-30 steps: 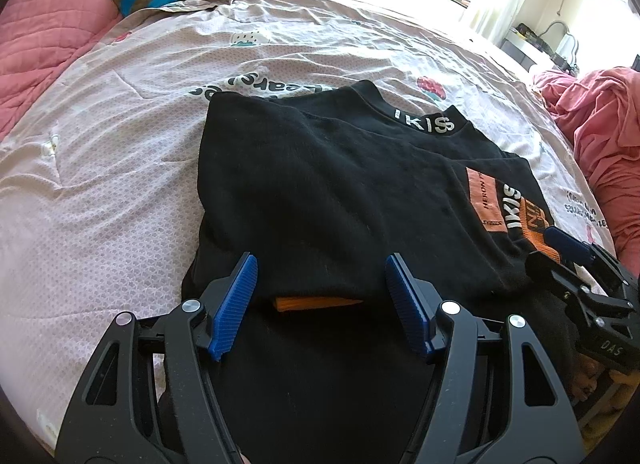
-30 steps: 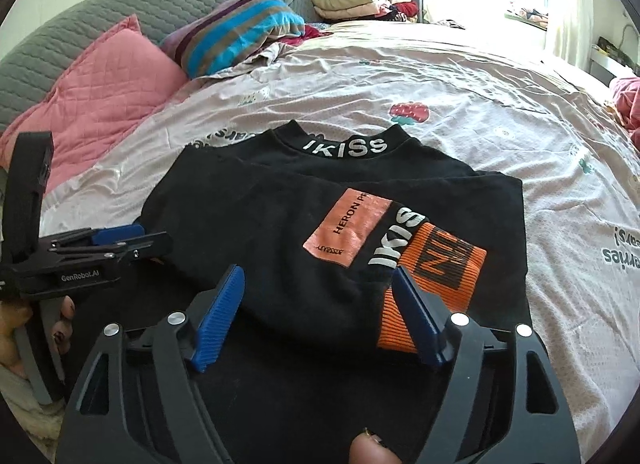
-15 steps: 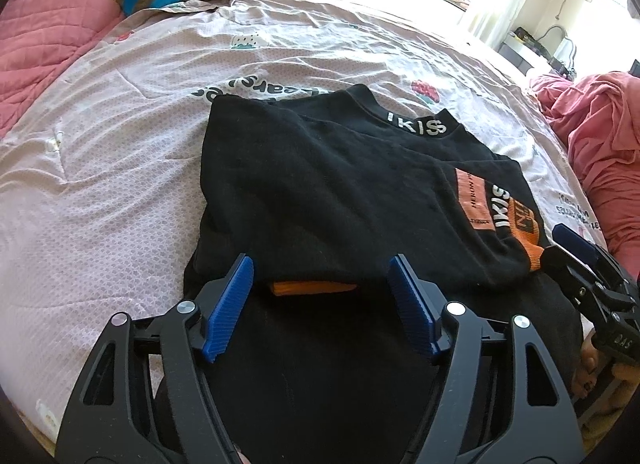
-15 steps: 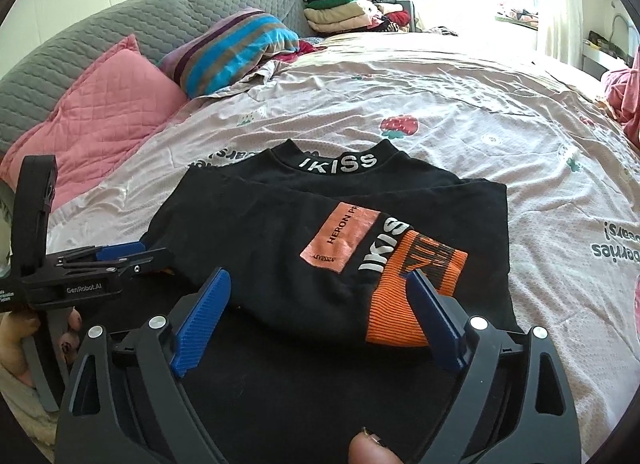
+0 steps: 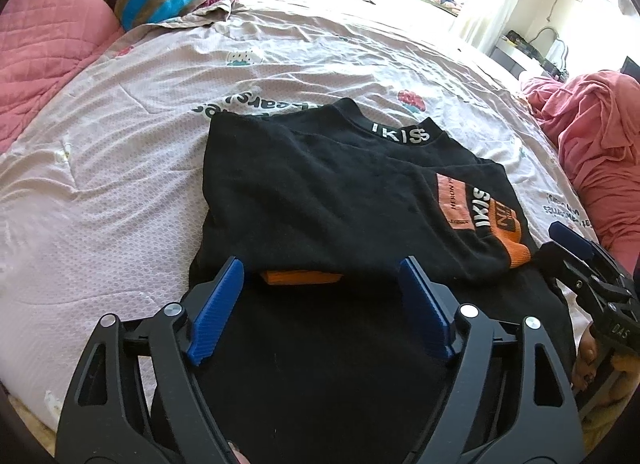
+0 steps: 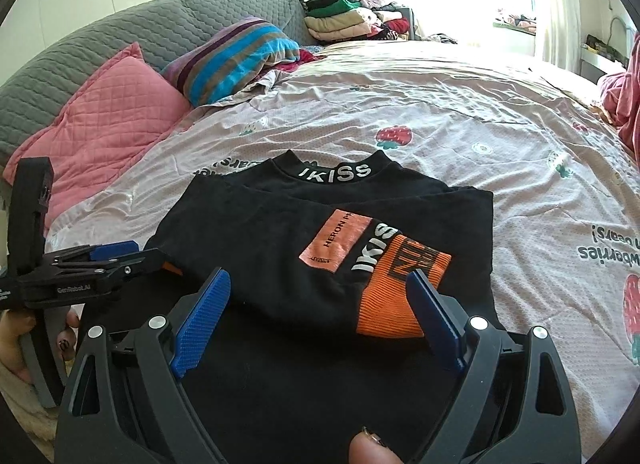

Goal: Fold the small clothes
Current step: 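Lower the orange cuff onto the shirt body and open the right tool, then grasp the black sweatshirt hem with both tools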

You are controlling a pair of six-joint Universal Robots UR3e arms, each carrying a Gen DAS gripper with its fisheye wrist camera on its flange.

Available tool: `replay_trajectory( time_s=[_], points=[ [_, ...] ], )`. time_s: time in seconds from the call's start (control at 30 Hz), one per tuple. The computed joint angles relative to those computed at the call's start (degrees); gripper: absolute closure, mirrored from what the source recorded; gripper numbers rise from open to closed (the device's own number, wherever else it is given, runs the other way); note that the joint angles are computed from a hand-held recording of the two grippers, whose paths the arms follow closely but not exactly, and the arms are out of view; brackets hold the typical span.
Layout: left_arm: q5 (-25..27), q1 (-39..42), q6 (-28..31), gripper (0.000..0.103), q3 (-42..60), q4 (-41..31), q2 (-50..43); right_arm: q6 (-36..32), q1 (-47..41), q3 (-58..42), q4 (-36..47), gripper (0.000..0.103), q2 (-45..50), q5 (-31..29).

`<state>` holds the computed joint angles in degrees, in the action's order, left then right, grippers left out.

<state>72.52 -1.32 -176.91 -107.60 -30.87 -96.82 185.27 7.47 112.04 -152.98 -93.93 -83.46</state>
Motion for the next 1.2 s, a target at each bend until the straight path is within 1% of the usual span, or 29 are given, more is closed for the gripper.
replay_trajectory(
  time_s=[0.1, 0.17, 0.2, 0.23, 0.27, 0.5, 0.77, 0.83, 1.0, 1.1, 1.2],
  points=[
    [-0.20, 0.14, 0.04, 0.024, -0.95, 0.18, 1.36, -0.19, 0.15, 0.19, 0.72, 0.015, -0.83, -0.38],
    [-0.50, 0.44, 0.25, 0.023, -1.52, -0.16, 2.36, -0.43, 0.29, 0.36, 1.37, 0.015, -1.60, -0.76],
    [-0.57, 0.61, 0.29, 0.020, -1.81, -0.41, 2.94, -0.64, 0.29, 0.57, 1.74, 0.015, -2.08, -0.84],
    [-0.59, 0.79, 0.36, 0.013, -2.16, -0.54, 3.55, -0.97, 0.28, 0.88, 2.19, 0.015, -2.72, -0.93],
    [-0.53, 0.94, 0.38, 0.012, -2.53, -0.57, 4.10, -1.19, 0.36, 1.19, 2.62, 0.015, -3.31, -1.24],
    [0.08, 2.42, 1.81, 0.011, -6.40, -1.51, 9.46, -2.20, -0.47, 4.13, 5.95, 0.015, -7.66, -1.79],
    [-0.62, 5.33, 4.37, 0.010, -12.69, -3.44, 16.32, -2.32, -0.63, 7.74, 9.54, 0.015, -12.32, -2.22],
    [-1.46, 6.74, 4.95, 0.010, -14.41, -4.43, 18.34, -2.46, -0.19, 8.52, 10.31, 0.015, -13.45, -2.86],
    [-6.01, 13.05, 8.98, 0.010, -20.26, -9.04, 25.66, -2.59, 0.28, 9.90, 12.48, 0.015, -16.40, -3.81],
    [-9.66, 18.60, 13.15, 0.010, -23.42, -15.38, 31.72, -2.42, 0.53, 10.65, 13.84, 0.015, -18.28, -4.66],
    [-11.47, 23.20, 17.00, 0.010, -25.76, -21.20, 37.94, -2.54, 1.01, 10.85, 15.25, 0.015, -19.60, -5.86]
  ],
)
